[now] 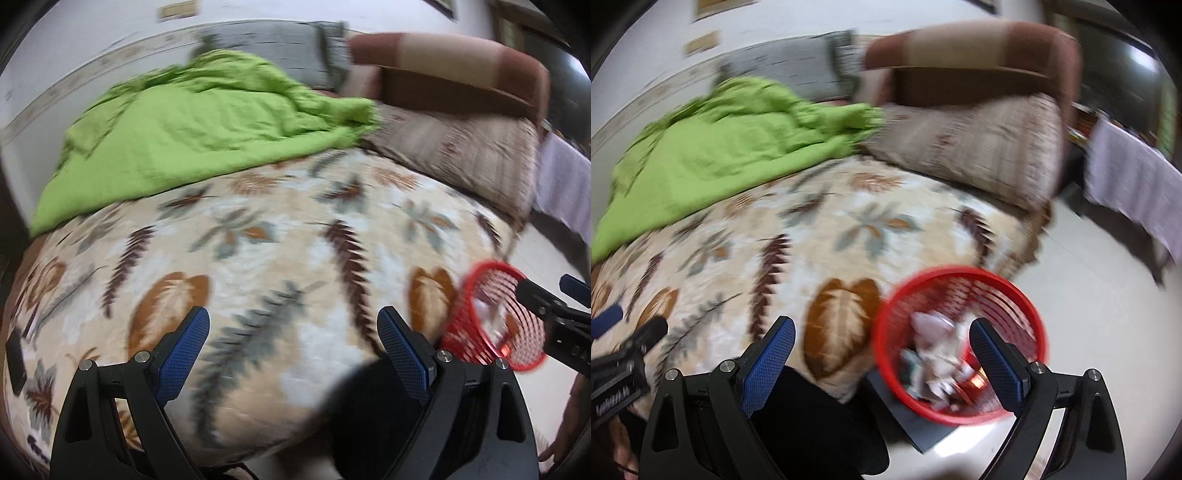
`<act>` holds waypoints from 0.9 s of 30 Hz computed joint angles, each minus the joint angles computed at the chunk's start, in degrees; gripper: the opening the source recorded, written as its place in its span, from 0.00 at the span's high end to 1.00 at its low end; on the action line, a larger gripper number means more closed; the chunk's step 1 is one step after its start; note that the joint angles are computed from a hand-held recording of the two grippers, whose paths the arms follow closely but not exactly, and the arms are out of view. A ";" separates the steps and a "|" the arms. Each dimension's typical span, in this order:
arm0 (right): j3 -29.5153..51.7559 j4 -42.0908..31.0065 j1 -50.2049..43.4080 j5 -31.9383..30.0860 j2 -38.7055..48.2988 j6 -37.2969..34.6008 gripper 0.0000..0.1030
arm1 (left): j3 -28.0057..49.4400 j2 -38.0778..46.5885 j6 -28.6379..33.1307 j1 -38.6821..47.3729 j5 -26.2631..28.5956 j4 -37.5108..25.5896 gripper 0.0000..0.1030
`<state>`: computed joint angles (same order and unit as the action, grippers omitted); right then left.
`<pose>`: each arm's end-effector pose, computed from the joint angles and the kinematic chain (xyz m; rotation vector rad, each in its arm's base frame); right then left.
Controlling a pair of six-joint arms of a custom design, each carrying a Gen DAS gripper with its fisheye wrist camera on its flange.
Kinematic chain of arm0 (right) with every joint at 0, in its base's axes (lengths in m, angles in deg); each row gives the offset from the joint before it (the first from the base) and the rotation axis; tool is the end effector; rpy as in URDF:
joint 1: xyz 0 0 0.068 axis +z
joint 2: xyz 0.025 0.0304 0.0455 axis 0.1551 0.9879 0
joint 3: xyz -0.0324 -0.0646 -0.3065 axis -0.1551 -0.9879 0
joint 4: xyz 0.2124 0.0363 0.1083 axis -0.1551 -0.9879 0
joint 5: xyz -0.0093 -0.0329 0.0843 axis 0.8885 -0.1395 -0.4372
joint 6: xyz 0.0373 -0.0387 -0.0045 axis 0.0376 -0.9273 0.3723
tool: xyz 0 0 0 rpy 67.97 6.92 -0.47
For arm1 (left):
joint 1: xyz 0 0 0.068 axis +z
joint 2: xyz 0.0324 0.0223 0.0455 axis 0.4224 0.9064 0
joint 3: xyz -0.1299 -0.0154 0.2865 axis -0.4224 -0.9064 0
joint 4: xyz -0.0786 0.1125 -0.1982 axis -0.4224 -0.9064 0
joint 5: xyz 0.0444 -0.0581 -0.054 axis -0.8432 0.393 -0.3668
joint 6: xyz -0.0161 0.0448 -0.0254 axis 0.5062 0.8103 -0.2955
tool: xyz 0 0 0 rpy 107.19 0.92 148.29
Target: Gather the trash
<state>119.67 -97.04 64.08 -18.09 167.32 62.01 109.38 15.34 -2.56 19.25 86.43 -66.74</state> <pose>0.1403 0.1555 0.2426 0.6291 2.2210 -0.1882 0.2738 -0.0368 0.2433 0.6173 2.1806 -0.1758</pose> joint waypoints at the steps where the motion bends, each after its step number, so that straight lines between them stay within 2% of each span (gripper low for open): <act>1: 0.63 2.80 -1.76 -0.63 -0.22 -4.71 0.06 | 0.87 1.01 -1.64 1.28 -0.77 0.36 0.11; 3: 3.10 11.25 -7.18 -5.03 1.99 -17.00 0.05 | 2.89 3.68 -4.08 3.85 -1.86 1.06 0.11; 6: 7.76 21.44 -14.38 -13.78 8.54 -33.21 0.05 | 5.40 8.57 -8.86 6.07 -9.01 3.36 0.11; 8: 10.92 27.15 -18.44 -20.43 14.00 -40.51 0.05 | 7.44 11.80 -10.71 7.20 -13.22 3.18 0.11; 10: 16.80 27.97 -22.08 -26.82 21.08 -45.03 0.05 | 10.55 15.42 -13.29 8.18 -15.39 0.32 0.11; 12: 23.68 27.01 -24.86 -31.76 28.80 -47.14 0.06 | 14.40 19.18 -14.63 9.37 -16.08 -3.19 0.11; 13: 29.03 24.00 -26.21 -34.28 33.68 -48.33 0.06 | 16.02 21.29 -15.38 9.31 -16.95 -4.41 0.11; 17: 42.56 19.29 -27.83 -35.06 45.57 -51.23 0.06 | 23.29 29.97 -18.07 9.20 -16.88 -11.31 0.11; 18: 43.94 19.92 -28.14 -34.49 46.85 -51.54 0.06 | 24.61 31.48 -18.67 9.18 -16.75 -12.36 0.11; 22: 48.42 21.89 -27.42 -31.47 52.22 -49.79 0.04 | 23.52 30.61 -17.75 7.45 -17.49 -9.61 0.07; 23: 47.91 23.47 -26.90 -29.39 52.61 -49.32 0.00 | 23.41 30.63 -17.13 6.74 -17.82 -9.57 0.05; 25: 47.36 24.47 -26.03 -27.57 52.69 -48.80 0.00 | 24.49 31.98 -16.95 6.11 -17.68 -8.88 0.00; 27: 45.14 26.23 -25.72 -27.14 51.67 -48.57 0.00 | 22.60 31.78 -16.75 5.40 -17.98 -5.01 0.00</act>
